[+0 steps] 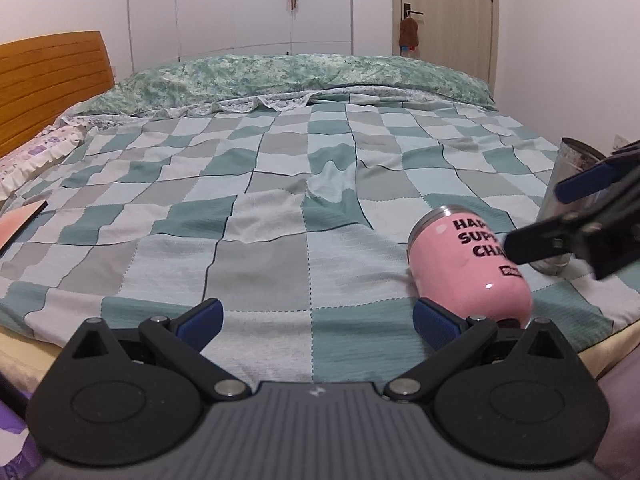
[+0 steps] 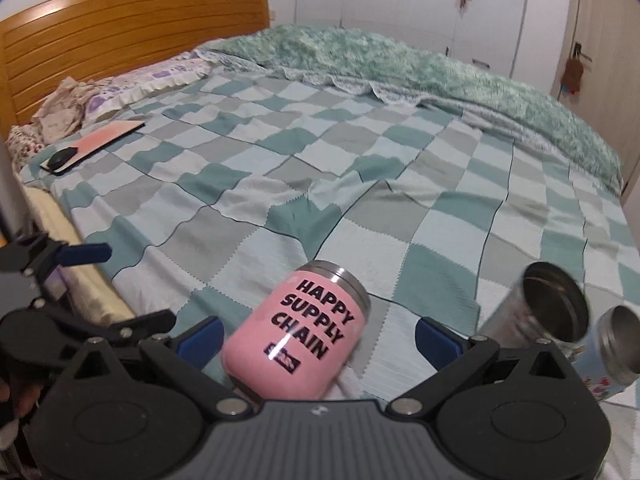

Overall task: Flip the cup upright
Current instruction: 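Grasp the pink cup around its body with the right gripper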

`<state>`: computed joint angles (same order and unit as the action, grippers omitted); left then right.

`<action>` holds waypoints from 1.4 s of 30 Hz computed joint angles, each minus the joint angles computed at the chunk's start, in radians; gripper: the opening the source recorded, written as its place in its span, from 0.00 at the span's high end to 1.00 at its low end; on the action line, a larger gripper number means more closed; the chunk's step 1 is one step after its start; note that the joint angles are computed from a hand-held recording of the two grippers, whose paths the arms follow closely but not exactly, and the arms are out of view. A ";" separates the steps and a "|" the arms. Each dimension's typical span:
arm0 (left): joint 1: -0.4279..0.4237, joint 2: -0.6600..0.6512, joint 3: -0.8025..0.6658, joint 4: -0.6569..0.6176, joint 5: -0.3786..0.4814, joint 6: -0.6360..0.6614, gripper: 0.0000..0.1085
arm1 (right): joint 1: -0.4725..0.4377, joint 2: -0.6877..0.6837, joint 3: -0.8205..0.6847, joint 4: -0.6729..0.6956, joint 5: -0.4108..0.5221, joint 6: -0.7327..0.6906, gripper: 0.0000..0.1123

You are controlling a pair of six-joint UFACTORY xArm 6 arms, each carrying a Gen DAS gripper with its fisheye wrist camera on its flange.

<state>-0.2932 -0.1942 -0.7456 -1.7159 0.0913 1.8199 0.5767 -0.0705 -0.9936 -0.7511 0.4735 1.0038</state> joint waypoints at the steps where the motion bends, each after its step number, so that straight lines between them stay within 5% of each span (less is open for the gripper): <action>1: 0.009 0.007 -0.003 -0.013 0.014 0.020 0.05 | -0.001 0.024 -0.019 0.015 0.006 -0.003 0.11; 17: 0.087 0.109 -0.069 -0.087 0.141 0.141 0.05 | -0.034 0.261 -0.221 0.172 0.064 -0.048 0.14; 27: 0.095 0.148 -0.094 -0.079 0.163 0.139 0.05 | -0.068 0.374 -0.314 0.466 0.074 -0.123 0.20; 36: 0.100 0.160 -0.107 -0.077 0.156 0.132 0.05 | -0.079 0.370 -0.302 0.488 0.049 -0.091 0.22; 42: 0.100 0.139 -0.093 -0.077 0.155 0.126 0.05 | -0.083 0.287 -0.185 0.373 -0.089 -0.020 0.22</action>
<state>-0.1929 -0.0556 -0.8390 -1.7927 0.2463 1.9454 0.4938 0.2163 -1.1782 -0.3780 0.3848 0.9837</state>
